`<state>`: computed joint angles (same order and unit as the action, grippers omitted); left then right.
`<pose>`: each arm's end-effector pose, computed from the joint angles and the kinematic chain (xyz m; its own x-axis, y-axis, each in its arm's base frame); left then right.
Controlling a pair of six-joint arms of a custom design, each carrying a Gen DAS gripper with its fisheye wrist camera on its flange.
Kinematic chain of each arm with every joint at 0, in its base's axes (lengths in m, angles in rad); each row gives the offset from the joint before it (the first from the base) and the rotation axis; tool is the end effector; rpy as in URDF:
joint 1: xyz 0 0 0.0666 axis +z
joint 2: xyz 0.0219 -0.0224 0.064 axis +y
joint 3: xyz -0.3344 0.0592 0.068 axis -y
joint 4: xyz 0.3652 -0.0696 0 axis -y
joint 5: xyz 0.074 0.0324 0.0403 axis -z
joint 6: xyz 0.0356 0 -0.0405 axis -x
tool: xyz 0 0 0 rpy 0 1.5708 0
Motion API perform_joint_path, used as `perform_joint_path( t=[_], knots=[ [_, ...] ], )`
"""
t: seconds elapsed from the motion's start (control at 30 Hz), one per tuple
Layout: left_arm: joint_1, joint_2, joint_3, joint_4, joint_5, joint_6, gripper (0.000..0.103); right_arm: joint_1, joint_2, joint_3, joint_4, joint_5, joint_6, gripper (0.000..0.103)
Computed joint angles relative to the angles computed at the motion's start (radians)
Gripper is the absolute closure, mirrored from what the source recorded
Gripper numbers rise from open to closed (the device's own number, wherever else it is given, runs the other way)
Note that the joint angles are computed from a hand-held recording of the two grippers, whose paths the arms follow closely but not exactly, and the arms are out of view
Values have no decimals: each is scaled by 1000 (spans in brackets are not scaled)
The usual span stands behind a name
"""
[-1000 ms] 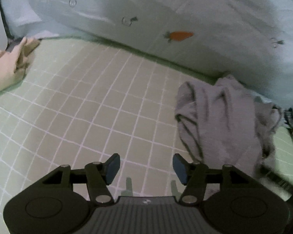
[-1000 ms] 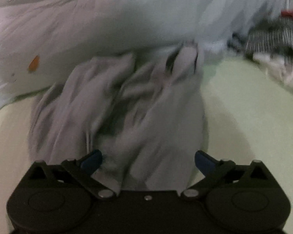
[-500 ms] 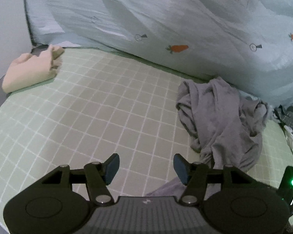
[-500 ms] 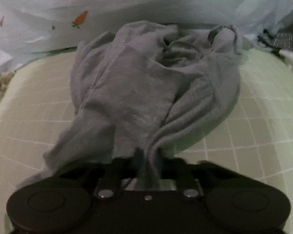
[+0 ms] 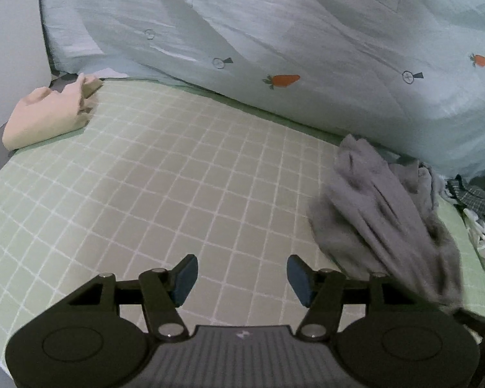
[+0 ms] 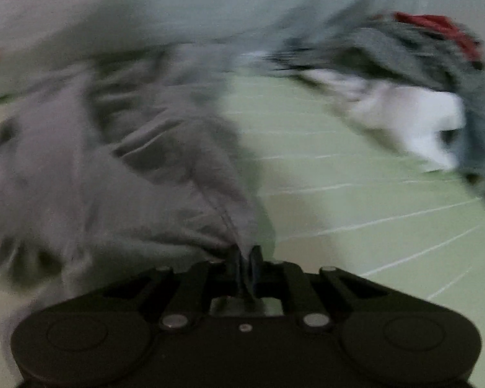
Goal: Fold clothes
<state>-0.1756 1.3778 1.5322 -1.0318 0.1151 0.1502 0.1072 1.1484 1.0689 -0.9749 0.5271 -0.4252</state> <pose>0.4473 -0.0839 0.4438 -0.7855 -0.0116 -0.6187 0.1297 0.9745 -0.1830 0.3623 0.0206 0.3433 -0.7239 0.2807 -0.6302 0.4974 0.8454 -0.1948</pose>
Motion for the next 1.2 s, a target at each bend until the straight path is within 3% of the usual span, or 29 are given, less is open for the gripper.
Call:
perform_joint_path(
  t=[0.1,0.17,0.2,0.27,0.37,0.43,0.63,0.8,0.9,0.97,1.03,1.07,1.1,1.2],
  knots=[
    [-13,27,24,-2,-3,-3,41,-103,41,37,-19,82,119,95],
    [-22,53,48,-7,-6,-6,41,-136,60,82,-41,102,114,90],
    [-26,69,62,-11,-6,-5,41,-140,50,87,-27,108,102,82],
    [-34,106,99,-21,-3,-3,41,-114,35,102,6,124,69,47],
    [-48,169,167,-44,8,-3,41,-65,37,128,87,99,54,37],
    [-55,209,215,-58,24,-9,41,-36,68,161,134,24,35,31],
    [-61,257,272,-88,63,-37,40,99,254,309,220,-70,74,26],
    [-55,235,235,-90,60,-74,37,168,362,404,198,-97,61,24],
    [-53,240,242,-101,70,-85,36,188,411,447,150,-97,63,23],
    [-58,236,241,-95,70,-98,36,190,427,461,113,-88,77,30],
    [-65,225,231,-83,75,-110,35,189,409,436,126,-90,86,55],
    [-68,218,224,-77,77,-116,35,188,392,415,141,-92,84,72],
    [-72,211,216,-71,79,-122,35,183,371,392,152,-81,74,81],
    [-85,190,194,-57,74,-134,35,170,282,311,192,-70,20,90]
  ],
)
